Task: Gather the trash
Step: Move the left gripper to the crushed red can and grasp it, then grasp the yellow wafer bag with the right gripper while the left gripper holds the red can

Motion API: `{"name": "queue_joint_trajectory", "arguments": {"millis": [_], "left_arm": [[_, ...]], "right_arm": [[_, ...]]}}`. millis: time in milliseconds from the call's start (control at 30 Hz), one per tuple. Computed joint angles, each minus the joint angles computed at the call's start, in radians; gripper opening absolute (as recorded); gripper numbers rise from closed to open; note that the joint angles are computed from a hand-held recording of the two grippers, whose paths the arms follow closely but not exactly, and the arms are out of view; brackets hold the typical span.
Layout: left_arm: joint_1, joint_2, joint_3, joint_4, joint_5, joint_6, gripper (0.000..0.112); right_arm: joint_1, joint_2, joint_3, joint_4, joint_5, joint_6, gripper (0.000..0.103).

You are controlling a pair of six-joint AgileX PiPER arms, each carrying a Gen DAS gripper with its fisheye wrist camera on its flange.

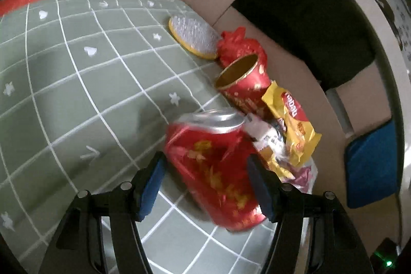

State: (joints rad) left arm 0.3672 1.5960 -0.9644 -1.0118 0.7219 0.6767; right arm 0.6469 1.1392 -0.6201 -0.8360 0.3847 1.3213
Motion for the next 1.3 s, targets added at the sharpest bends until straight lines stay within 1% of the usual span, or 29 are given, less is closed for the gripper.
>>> {"name": "queue_joint_trajectory", "arguments": {"millis": [67, 167, 200, 233, 267, 333, 467, 567, 667, 733, 800, 900, 933, 1033, 1167, 1233, 1300], "left_arm": [[-0.028, 0.006, -0.011, 0.022, -0.006, -0.027, 0.065], [-0.066, 0.012, -0.023, 0.047, -0.020, -0.046, 0.064], [-0.071, 0.012, -0.024, 0.054, -0.017, -0.047, 0.060], [-0.070, 0.014, -0.028, 0.062, -0.005, -0.052, 0.047], [-0.064, 0.016, -0.028, 0.070, 0.016, -0.051, 0.039], [-0.035, -0.002, 0.001, 0.035, 0.045, 0.007, 0.035], [0.047, -0.112, 0.087, 0.006, 0.073, 0.131, 0.028], [0.118, -0.215, 0.140, 0.030, 0.085, 0.198, 0.026], [0.183, -0.281, 0.166, 0.049, 0.105, 0.258, 0.026], [0.223, -0.299, 0.170, 0.054, 0.133, 0.295, 0.026], [0.262, -0.296, 0.164, 0.058, 0.177, 0.319, 0.026], [0.294, -0.279, 0.154, 0.062, 0.216, 0.329, 0.026], [0.308, -0.273, 0.151, 0.060, 0.229, 0.340, 0.026], [0.338, -0.270, 0.149, 0.052, 0.243, 0.379, 0.026], [0.377, -0.233, 0.131, 0.037, 0.283, 0.429, 0.026], [0.384, -0.214, 0.125, 0.035, 0.299, 0.439, 0.026], [0.396, -0.192, 0.118, 0.035, 0.317, 0.445, 0.026]], "right_arm": [[-0.012, 0.016, 0.000, 0.008, -0.031, -0.006, 0.062], [-0.001, 0.037, 0.000, -0.033, -0.032, 0.038, 0.062], [0.000, 0.040, 0.002, -0.037, -0.032, 0.044, 0.062], [0.000, 0.042, 0.006, -0.034, -0.035, 0.042, 0.062], [-0.003, 0.042, 0.009, -0.021, -0.041, 0.030, 0.062], [-0.012, 0.039, 0.014, 0.014, -0.058, -0.005, 0.062], [-0.051, 0.046, 0.003, 0.148, -0.118, -0.172, 0.062], [-0.059, 0.077, -0.033, 0.222, -0.132, -0.277, 0.062], [-0.040, 0.132, -0.093, 0.178, -0.102, -0.274, 0.062], [-0.033, 0.174, -0.143, 0.177, -0.085, -0.307, 0.062], [-0.039, 0.219, -0.209, 0.229, -0.085, -0.395, 0.062], [-0.059, 0.311, -0.346, 0.370, -0.092, -0.607, 0.062], [-0.058, 0.342, -0.389, 0.391, -0.086, -0.654, 0.062], [-0.052, 0.492, -0.590, 0.503, -0.026, -0.879, 0.062], [-0.067, 0.683, -0.834, 0.585, 0.077, -1.016, 0.062], [-0.097, 0.772, -0.950, 0.690, 0.138, -1.103, 0.062], [-0.133, 0.855, -1.058, 0.826, 0.227, -1.186, 0.062]]}}
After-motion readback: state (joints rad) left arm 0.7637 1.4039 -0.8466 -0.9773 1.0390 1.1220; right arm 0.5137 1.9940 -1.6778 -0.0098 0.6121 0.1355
